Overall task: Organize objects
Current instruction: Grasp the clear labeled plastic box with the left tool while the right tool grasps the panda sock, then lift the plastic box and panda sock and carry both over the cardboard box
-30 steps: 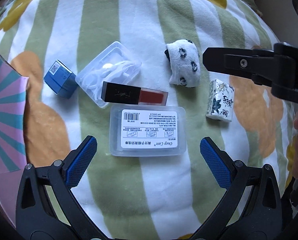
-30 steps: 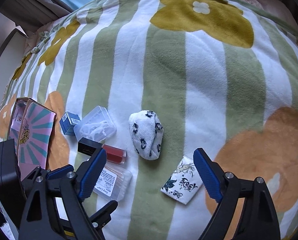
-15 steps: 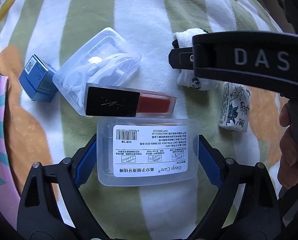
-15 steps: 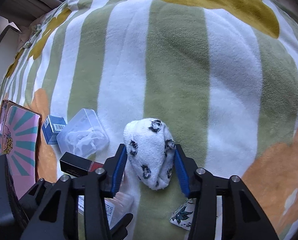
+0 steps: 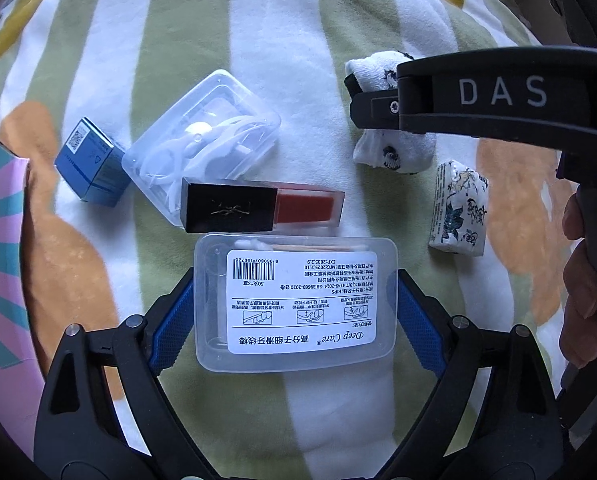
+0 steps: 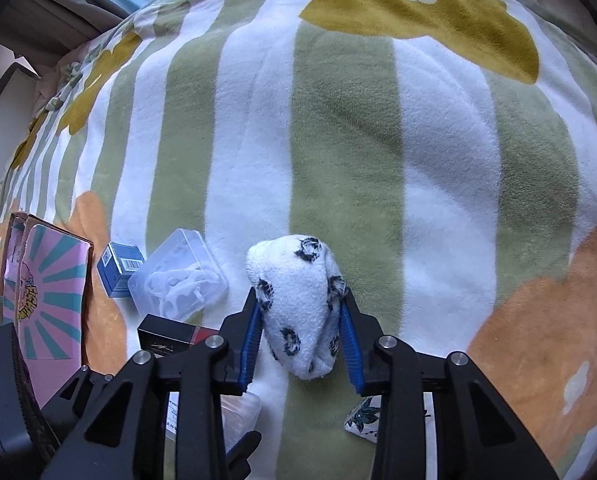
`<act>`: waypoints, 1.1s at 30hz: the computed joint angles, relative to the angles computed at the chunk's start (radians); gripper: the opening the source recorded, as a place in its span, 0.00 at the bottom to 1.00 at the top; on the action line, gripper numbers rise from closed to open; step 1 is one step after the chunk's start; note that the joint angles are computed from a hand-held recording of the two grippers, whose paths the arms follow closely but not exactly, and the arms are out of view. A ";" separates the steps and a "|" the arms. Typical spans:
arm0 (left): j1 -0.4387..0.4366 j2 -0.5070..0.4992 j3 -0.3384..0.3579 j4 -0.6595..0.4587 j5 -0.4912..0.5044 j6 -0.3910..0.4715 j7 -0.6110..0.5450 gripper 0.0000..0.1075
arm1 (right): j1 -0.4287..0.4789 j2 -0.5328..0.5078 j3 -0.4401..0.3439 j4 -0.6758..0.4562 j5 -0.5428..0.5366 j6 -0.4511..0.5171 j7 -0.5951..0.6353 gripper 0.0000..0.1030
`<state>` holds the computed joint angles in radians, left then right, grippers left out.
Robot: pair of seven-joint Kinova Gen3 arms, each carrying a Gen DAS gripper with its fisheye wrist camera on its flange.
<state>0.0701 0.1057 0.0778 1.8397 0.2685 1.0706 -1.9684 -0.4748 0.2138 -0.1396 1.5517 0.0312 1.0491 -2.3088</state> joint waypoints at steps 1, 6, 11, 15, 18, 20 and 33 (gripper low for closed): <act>-0.004 -0.008 -0.003 -0.002 0.002 0.007 -0.006 0.84 | -0.001 -0.007 0.000 -0.004 0.002 0.009 -0.002 0.32; -0.029 -0.055 -0.021 -0.030 0.014 0.059 -0.036 0.84 | -0.035 -0.050 -0.014 -0.049 0.040 0.079 -0.050 0.32; -0.052 -0.115 -0.044 -0.080 0.034 0.139 -0.045 0.84 | -0.077 -0.060 -0.029 -0.142 0.090 0.166 -0.113 0.32; -0.060 -0.182 -0.070 -0.116 0.046 0.209 -0.047 0.84 | -0.128 -0.082 -0.049 -0.200 0.150 0.239 -0.180 0.32; -0.072 -0.219 -0.069 -0.167 0.050 0.266 -0.039 0.84 | -0.165 -0.098 -0.067 -0.249 0.191 0.304 -0.223 0.32; -0.069 -0.244 -0.090 -0.189 0.054 0.298 -0.041 0.84 | -0.195 -0.103 -0.082 -0.288 0.222 0.353 -0.260 0.32; -0.174 -0.313 -0.247 -0.388 0.131 0.567 -0.180 0.84 | -0.442 -0.103 -0.171 -0.498 0.428 0.661 -0.479 0.32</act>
<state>-0.1040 -0.2069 -0.1692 1.4521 0.3994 1.6379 -2.1481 -0.9170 0.1109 -0.3104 1.0535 0.4592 1.7096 -2.7876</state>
